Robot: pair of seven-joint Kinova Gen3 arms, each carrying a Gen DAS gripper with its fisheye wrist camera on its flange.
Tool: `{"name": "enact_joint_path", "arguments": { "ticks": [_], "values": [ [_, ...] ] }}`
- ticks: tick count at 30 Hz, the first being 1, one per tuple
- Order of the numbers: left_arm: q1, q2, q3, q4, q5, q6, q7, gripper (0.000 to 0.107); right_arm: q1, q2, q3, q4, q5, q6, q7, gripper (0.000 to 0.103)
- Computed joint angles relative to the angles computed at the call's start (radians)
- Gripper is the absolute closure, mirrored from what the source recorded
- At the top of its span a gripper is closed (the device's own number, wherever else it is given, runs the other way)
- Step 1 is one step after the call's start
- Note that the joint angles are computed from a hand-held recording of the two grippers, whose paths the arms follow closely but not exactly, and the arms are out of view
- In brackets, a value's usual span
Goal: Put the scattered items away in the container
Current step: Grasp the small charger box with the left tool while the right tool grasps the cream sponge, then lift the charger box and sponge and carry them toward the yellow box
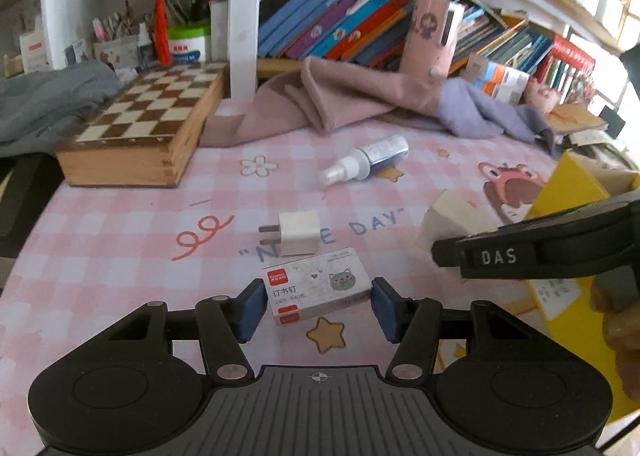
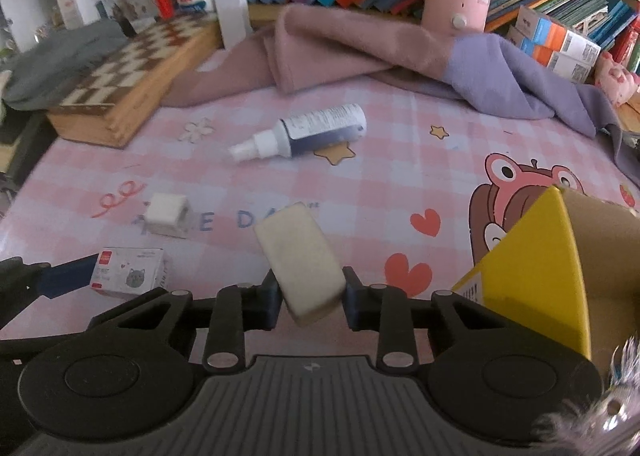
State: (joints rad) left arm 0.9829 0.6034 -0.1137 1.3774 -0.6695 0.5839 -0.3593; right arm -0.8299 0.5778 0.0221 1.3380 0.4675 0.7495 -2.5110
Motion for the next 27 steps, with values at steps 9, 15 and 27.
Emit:
{"name": "enact_joint_path", "arguments": {
  "ticks": [9,15,27],
  "values": [
    [0.091,-0.131,-0.026,0.146,-0.117,-0.014,0.199,0.052,-0.058,-0.109,-0.005,0.141,0.049,-0.081,-0.104,0.075],
    [0.167,-0.205,-0.025,0.225,-0.257,0.024,0.401,0.052,-0.12,-0.207,-0.01,0.281,0.175,-0.136,-0.219,0.075],
    [0.185,-0.271,0.085,0.271,-0.428,0.163,0.572,0.052,-0.097,-0.287,-0.112,0.371,0.288,-0.118,-0.378,0.075]
  ]
}}
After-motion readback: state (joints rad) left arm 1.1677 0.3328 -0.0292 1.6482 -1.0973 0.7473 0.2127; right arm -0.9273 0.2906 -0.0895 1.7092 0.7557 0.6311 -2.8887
